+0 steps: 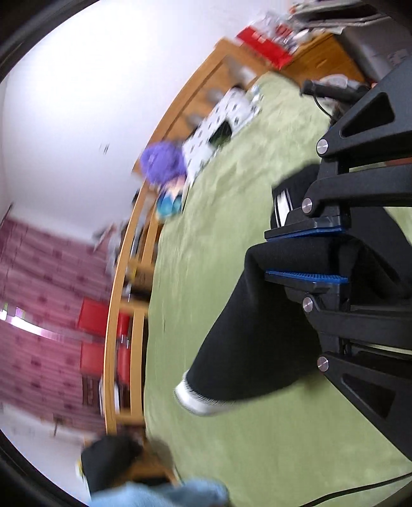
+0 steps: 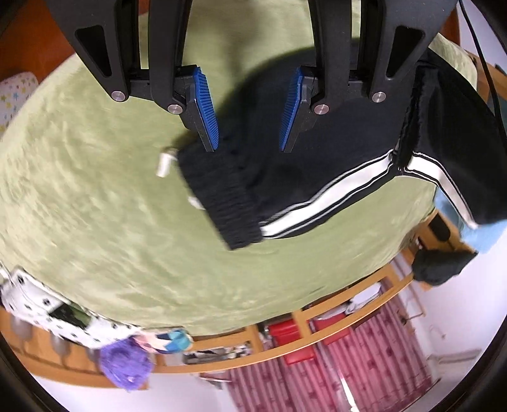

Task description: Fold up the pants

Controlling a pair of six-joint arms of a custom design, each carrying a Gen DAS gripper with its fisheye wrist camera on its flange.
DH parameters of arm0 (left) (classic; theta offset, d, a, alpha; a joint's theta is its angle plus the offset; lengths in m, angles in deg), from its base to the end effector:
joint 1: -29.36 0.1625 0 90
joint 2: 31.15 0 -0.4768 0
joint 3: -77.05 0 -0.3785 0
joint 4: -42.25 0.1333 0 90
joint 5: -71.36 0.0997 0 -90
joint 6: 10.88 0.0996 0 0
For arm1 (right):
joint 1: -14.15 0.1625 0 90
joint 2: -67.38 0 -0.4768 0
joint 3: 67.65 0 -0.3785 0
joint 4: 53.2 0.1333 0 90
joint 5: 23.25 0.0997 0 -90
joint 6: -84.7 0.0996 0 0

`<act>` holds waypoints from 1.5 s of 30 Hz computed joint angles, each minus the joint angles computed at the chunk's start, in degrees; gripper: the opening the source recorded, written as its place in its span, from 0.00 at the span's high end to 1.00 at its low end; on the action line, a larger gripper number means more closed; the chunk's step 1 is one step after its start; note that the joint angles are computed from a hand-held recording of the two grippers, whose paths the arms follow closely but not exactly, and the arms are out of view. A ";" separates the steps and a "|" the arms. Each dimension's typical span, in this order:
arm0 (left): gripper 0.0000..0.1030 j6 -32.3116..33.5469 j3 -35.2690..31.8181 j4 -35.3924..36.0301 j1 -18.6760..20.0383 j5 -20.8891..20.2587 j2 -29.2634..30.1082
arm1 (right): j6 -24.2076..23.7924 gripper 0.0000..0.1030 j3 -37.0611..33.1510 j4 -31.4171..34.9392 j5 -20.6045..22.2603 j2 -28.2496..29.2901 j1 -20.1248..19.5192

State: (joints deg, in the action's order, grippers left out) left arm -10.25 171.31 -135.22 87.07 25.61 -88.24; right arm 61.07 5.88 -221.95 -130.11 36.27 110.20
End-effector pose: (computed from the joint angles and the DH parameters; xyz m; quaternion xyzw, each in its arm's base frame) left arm -0.1914 -0.6825 0.3652 0.0841 0.8495 -0.4718 0.2206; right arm 0.1907 -0.8088 0.1358 0.1965 -0.9203 0.2835 0.1848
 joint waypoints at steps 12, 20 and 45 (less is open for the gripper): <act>0.70 -3.59 -14.16 15.84 2.61 -8.93 15.54 | 0.94 0.60 0.88 3.31 1.02 -3.48 -2.61; 0.59 -16.11 -5.54 19.31 6.71 -2.36 6.82 | 1.94 0.55 -7.57 12.57 10.17 2.51 -2.03; 0.41 -21.70 3.25 17.04 13.57 -10.78 1.18 | 3.50 0.70 -9.36 9.43 -1.60 4.32 -2.64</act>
State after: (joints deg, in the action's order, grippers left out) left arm -31.95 174.56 -118.18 100.64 14.83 -87.06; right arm 64.57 -3.48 -212.52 -131.71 40.59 107.57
